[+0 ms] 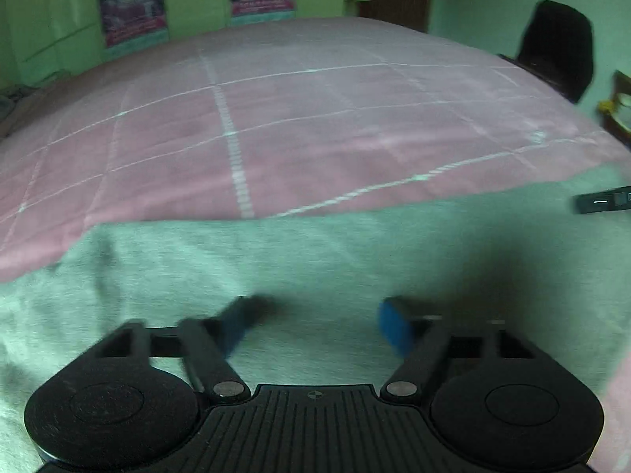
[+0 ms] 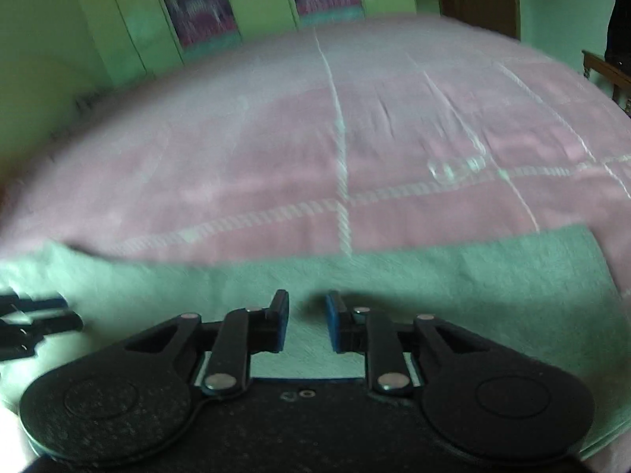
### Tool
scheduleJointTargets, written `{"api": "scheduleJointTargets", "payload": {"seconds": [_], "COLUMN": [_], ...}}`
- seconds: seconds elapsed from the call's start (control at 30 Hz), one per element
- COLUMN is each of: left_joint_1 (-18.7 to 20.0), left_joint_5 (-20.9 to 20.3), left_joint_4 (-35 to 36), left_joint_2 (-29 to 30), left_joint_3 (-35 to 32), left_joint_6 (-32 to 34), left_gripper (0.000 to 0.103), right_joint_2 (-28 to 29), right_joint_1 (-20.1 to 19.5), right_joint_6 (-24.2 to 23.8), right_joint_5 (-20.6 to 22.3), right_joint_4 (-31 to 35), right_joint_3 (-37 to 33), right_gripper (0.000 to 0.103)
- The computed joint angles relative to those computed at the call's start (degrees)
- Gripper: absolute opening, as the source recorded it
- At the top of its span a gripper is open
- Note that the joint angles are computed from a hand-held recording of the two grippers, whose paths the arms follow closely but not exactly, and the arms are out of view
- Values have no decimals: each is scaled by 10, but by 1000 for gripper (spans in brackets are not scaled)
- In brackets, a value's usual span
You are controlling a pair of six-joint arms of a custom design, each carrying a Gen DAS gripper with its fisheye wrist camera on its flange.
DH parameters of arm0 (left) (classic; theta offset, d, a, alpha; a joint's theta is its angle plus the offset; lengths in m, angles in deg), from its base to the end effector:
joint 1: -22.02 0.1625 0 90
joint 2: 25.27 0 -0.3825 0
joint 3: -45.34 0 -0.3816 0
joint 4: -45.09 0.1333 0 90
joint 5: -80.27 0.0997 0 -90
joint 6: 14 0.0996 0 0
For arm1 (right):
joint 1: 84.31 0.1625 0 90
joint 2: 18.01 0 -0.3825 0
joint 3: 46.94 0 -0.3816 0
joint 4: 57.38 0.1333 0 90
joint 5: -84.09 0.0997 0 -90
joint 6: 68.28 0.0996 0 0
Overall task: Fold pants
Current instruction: 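Open both tools and move them back over the pants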
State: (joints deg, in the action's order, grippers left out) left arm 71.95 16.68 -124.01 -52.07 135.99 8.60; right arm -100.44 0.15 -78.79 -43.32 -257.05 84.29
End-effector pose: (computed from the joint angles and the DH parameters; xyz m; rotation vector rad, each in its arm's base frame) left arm -0.2691 -0.5959 -0.0674 1.3274 2.3428 -0.4520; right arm 0.0320 -0.4245 0.3031 -0.3301 -2.1412 1.1357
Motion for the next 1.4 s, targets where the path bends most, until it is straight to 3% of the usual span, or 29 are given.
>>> {"api": "scheduleJointTargets", "payload": {"seconds": [0.1,0.17,0.23,0.27,0.33,0.4,0.43,0.5,0.57,0.63,0.7,0.8,0.87,0.97,1.07,1.2,1.23,1.27,1.3,1.37,1.4], "left_joint_1": [21,39,46,52,66,72,85,105,103,108,132,151,147,154,161,175,181,186,187,184,186], "left_joint_5": [43,62,95,93,81,135,153,131,145,128,162,107,95,52,69,120,117,104,100,91,76], "left_joint_4": [-30,-28,-53,-75,-96,-93,-57,0,-39,-112,-113,-86,-151,-257,-313,-235,-222,-213,-211,-250,-278], "left_joint_2": [-4,-17,-31,-40,-58,-49,-40,-58,-73,-99,-102,-160,-191,-242,-271,-275,-274,-275,-274,-271,-265], "left_joint_3": [-5,-10,-5,1,6,-16,-41,-54,-38,3,2,39,83,154,197,182,173,169,166,168,167], "left_joint_6": [12,3,7,14,8,16,10,-41,-17,27,47,1,19,22,7,-24,-37,-53,-64,-45,-32], "left_gripper": [80,80,77,75,75,75,75,78,78,78,78,68,69,69,69,68,64,47,46,32,31], "right_joint_2": [-33,-54,-98,-111,-104,-84,-79,-74,-56,-61,-60,-72,-82,-86,-100,-117,-119,-121,-121,-119,-118], "right_joint_1": [-41,-55,-78,-81,-63,-47,-44,-47,-46,-38,-32,-34,-37,-21,-9,1,2,4,6,12,15], "right_joint_6": [8,12,22,21,-3,-14,-10,-1,0,13,1,6,21,16,21,27,29,34,40,45,44], "right_joint_5": [-5,-35,-6,5,-9,-14,-11,-9,-35,-51,-60,-71,-71,-69,-74,-76,-76,-77,-80,-84,-87], "right_joint_4": [-60,-90,-65,-59,-95,-146,-158,-150,-140,-131,-152,-114,-99,-152,-180,-192,-194,-191,-190,-191,-191], "right_joint_3": [33,51,74,82,93,99,103,100,84,79,80,80,86,104,127,152,155,156,157,158,157], "right_gripper": [5,6,6,9,30,32,32,30,30,30,33,32,32,32,33,36,36,36,37,37,37]}}
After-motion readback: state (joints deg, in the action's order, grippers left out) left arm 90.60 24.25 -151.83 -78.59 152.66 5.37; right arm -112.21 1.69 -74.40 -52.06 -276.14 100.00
